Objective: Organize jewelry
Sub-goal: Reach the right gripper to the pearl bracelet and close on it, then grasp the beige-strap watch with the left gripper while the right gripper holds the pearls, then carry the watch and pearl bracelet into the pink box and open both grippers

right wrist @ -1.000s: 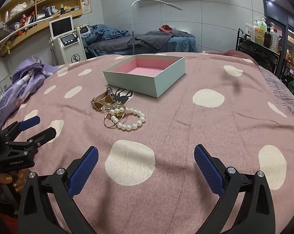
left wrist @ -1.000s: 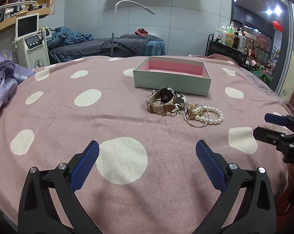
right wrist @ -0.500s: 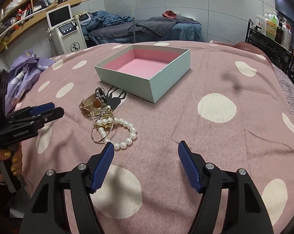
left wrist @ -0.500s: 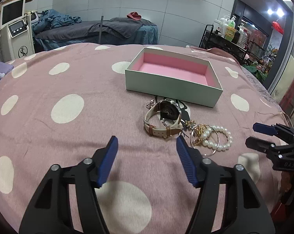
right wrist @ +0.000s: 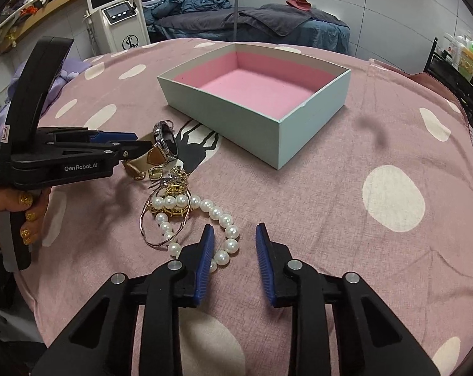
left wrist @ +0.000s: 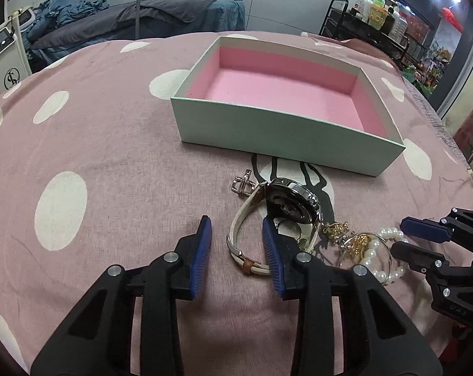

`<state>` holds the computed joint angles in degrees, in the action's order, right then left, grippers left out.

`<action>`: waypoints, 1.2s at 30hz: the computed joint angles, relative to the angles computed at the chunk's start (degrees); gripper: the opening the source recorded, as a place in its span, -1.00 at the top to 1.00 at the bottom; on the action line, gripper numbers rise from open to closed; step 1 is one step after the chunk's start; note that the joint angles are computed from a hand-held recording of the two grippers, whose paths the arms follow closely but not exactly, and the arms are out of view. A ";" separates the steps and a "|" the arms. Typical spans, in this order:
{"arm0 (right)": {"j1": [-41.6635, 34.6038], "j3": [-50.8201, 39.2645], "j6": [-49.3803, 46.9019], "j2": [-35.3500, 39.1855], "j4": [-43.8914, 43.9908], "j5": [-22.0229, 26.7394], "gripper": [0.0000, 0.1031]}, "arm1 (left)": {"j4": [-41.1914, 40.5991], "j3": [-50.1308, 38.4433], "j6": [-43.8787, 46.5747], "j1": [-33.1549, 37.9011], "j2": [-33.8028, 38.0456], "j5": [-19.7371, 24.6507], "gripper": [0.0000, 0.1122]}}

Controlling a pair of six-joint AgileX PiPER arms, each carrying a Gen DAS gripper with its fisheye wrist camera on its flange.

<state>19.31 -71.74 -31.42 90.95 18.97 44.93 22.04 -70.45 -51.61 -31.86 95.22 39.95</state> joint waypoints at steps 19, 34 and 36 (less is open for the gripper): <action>-2.65 3.81 -10.03 -8.09 6.16 -0.60 0.82 | 11.11 2.66 -9.80 -6.89 -7.13 2.45 0.84; -3.31 -6.88 -11.00 -6.77 9.18 1.23 0.82 | 11.01 -6.46 -3.05 -5.46 -5.27 7.16 0.84; -3.45 -10.81 -10.24 -4.63 10.16 2.32 0.82 | 8.33 -10.16 0.31 -3.20 -3.28 7.34 0.83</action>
<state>15.86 -82.55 -41.66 86.32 29.13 47.25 30.37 -80.61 -51.30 -35.06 91.94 47.29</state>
